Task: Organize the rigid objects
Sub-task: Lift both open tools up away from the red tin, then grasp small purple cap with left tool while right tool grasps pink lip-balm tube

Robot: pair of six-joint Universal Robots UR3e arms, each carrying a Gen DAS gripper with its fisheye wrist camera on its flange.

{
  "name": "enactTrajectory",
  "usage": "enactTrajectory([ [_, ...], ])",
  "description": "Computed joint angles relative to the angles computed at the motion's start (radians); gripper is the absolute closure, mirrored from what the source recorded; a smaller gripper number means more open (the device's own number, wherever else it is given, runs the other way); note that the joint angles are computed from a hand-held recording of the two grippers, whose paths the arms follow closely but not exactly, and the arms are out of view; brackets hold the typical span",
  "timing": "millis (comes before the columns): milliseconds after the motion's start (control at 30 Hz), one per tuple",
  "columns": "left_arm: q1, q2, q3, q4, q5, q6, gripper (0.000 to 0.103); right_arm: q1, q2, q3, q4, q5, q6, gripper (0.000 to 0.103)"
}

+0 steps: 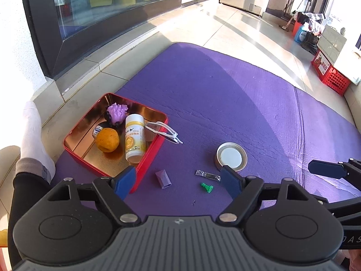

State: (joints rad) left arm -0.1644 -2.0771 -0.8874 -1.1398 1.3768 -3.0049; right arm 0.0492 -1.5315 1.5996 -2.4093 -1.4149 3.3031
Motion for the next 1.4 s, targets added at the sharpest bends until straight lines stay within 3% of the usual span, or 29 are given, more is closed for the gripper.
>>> enactTrajectory([
  [200,-0.025,0.05,-0.101,0.012,-0.007,-0.015,0.017,-0.061,-0.11,0.165,-0.042,0.018,0.023,0.0],
  [567,-0.079,0.004,-0.197,0.085,0.065,-0.028,0.017,-0.097,-0.112,0.283,-0.027,-0.01,-0.084,0.0],
  [800,-0.074,-0.123,-0.125,0.104,0.093,-0.117,0.017,-0.084,-0.032,0.284,-0.035,0.0,-0.108,0.005],
  [1033,-0.082,-0.33,0.112,0.053,0.14,-0.187,0.017,-0.049,0.099,0.229,-0.065,0.003,-0.141,0.018],
  [1400,-0.096,-0.596,0.467,-0.047,0.184,-0.185,0.02,-0.055,0.251,0.164,-0.101,-0.01,-0.164,0.038],
])
